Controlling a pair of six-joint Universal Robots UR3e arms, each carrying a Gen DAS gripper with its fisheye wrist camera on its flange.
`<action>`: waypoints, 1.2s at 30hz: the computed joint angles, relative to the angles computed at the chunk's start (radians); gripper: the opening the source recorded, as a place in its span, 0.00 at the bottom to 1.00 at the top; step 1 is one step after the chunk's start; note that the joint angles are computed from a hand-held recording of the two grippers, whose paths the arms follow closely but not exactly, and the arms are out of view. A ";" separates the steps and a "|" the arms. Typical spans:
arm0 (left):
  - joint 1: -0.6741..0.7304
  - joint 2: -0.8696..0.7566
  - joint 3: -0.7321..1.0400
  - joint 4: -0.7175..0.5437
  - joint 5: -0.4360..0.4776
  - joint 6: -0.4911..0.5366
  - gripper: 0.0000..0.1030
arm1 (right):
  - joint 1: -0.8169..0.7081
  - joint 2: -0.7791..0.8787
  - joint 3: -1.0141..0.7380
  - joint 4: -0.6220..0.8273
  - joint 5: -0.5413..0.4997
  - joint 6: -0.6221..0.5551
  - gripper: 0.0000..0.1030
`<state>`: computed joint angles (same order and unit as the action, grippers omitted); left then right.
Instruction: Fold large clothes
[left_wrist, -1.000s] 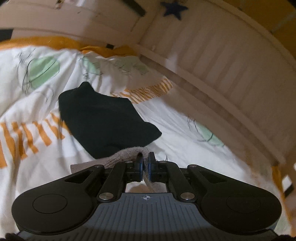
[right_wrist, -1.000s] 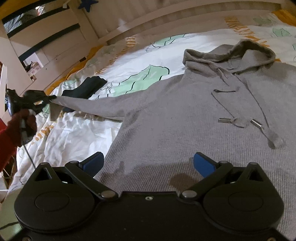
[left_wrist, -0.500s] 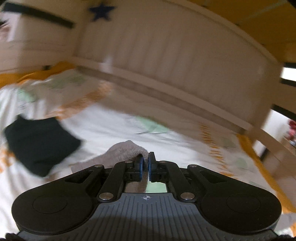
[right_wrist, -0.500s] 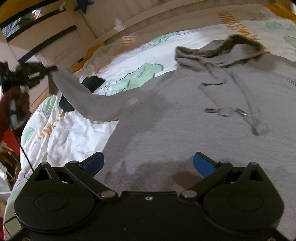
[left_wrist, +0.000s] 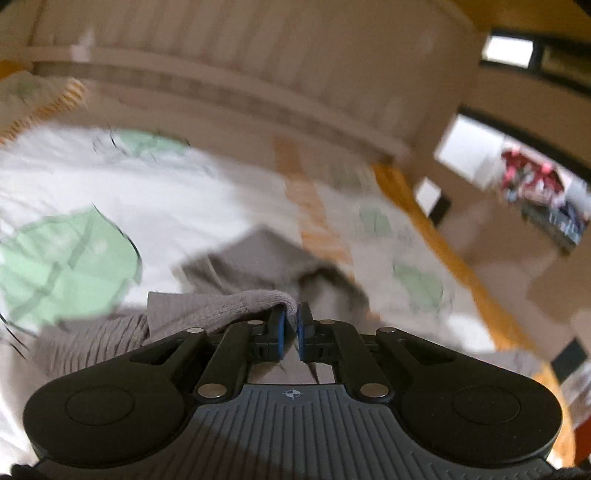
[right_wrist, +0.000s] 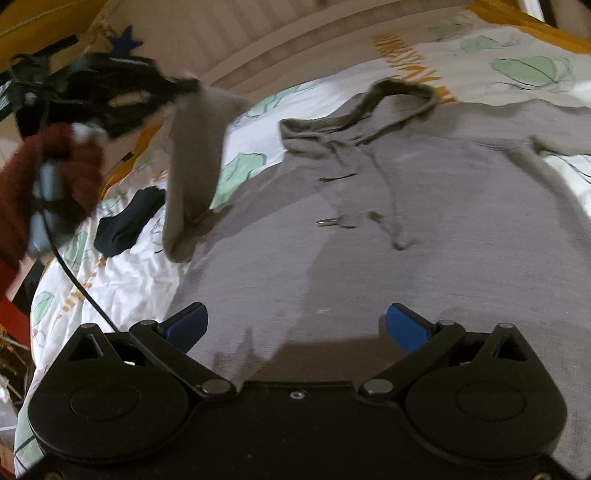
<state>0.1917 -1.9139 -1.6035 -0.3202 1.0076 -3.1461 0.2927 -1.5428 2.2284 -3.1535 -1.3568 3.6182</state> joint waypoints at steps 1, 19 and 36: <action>-0.017 -0.005 -0.018 0.005 0.015 0.008 0.11 | -0.010 -0.012 0.011 0.004 0.002 0.004 1.00; 0.190 0.399 -0.632 -0.003 -0.170 0.541 0.92 | 0.001 0.011 -0.023 0.118 -0.094 -0.011 1.00; 0.342 0.190 -0.476 -0.168 -0.150 0.539 0.93 | 0.222 0.505 -0.760 0.350 -0.487 -0.358 0.90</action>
<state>0.5334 -1.7238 -2.0793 -0.4877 0.8574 -2.6068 0.5148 -1.0378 1.4686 -2.8036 -1.8443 3.2607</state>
